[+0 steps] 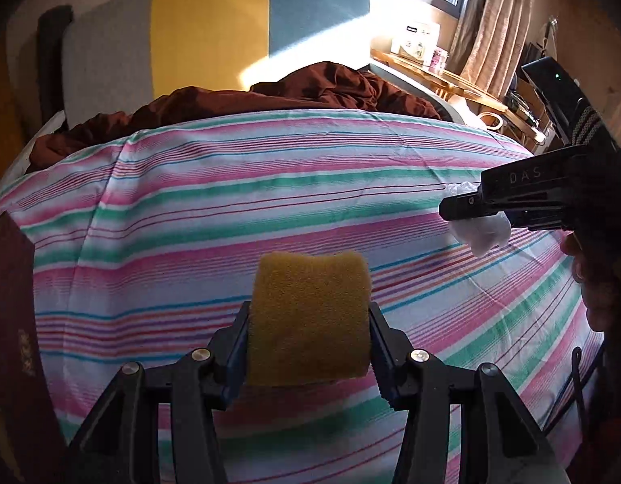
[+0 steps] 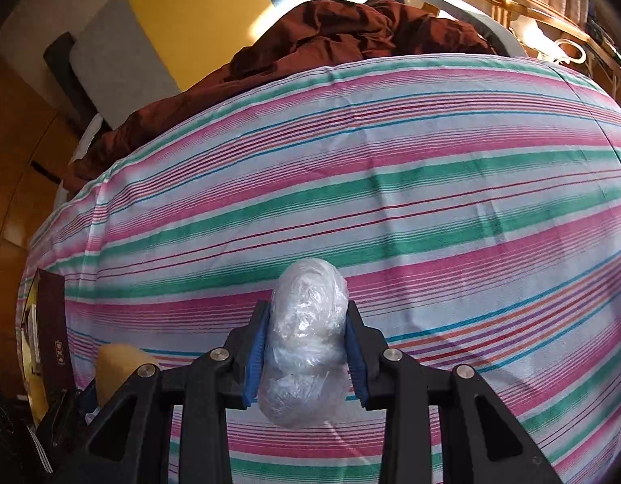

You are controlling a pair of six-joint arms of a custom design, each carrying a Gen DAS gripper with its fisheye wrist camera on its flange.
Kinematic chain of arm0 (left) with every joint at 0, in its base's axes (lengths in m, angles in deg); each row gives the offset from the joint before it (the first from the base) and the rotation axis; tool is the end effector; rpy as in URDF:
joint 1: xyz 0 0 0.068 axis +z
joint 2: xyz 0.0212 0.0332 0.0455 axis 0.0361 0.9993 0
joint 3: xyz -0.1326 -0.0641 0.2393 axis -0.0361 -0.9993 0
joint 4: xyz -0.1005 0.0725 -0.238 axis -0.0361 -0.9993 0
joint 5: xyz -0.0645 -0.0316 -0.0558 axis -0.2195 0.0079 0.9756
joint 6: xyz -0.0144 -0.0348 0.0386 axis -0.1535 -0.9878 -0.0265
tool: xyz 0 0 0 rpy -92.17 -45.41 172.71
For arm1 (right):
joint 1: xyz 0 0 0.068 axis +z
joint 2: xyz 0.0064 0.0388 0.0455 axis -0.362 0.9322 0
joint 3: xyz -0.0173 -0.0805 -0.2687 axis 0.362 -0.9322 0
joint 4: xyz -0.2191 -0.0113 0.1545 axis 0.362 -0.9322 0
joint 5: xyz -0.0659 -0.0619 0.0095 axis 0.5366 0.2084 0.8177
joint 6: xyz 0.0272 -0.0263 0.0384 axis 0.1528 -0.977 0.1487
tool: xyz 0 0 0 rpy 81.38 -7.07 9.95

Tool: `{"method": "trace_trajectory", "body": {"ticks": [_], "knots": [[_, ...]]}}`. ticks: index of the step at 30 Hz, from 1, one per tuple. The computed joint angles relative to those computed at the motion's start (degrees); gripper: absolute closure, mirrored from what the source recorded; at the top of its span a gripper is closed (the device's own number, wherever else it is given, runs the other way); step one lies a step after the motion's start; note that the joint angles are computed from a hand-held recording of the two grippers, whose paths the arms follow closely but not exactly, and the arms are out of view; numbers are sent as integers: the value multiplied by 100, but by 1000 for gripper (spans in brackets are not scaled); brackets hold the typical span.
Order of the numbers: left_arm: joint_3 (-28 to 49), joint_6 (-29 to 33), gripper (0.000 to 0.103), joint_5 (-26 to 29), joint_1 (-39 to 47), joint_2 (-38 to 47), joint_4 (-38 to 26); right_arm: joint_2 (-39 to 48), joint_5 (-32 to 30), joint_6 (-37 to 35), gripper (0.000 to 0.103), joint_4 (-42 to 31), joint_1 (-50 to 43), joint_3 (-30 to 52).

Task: Organize objects
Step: 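Carry the yellow sponge and plastic-wrapped item toward the gold tray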

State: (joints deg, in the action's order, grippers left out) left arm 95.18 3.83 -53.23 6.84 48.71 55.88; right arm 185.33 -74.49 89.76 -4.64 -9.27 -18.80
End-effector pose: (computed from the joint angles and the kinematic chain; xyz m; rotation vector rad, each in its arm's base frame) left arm 0.2604 0.0040 0.0356 0.8192 2.3927 -0.4365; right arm 0.2595 0.0546 0.0522 0.6873 2.6290 0.2699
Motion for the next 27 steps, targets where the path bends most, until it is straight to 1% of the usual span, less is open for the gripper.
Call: {"method": "trace_trajectory", "body": {"ticks": [2,6,8,12,17,20,24,27], "knots": [[37,125,50,135,480,-71,-329,95,-79,-203,68,42,290,153],[-38,623,50,374,1206,-47,-485,373,-47,-470,68,-64,955,570],[-162,842,50,412,1287,-61,-358,611,29,-572,68,-190,1138,826],[-171,884,50,432,1271,150,-128,955,254,-651,68,-406,1332,1163],[-398,901,50,348,1194,265,537,950,311,-627,68,-415,1368,1161],[-409,871,49,324,1164,305,649,982,361,-634,68,-503,1407,1234],[-525,831,49,295,1131,383,1008,1136,421,-616,68,-621,1457,1459],[-529,812,49,307,1124,415,1074,1097,433,-594,68,-634,1488,1425]]}}
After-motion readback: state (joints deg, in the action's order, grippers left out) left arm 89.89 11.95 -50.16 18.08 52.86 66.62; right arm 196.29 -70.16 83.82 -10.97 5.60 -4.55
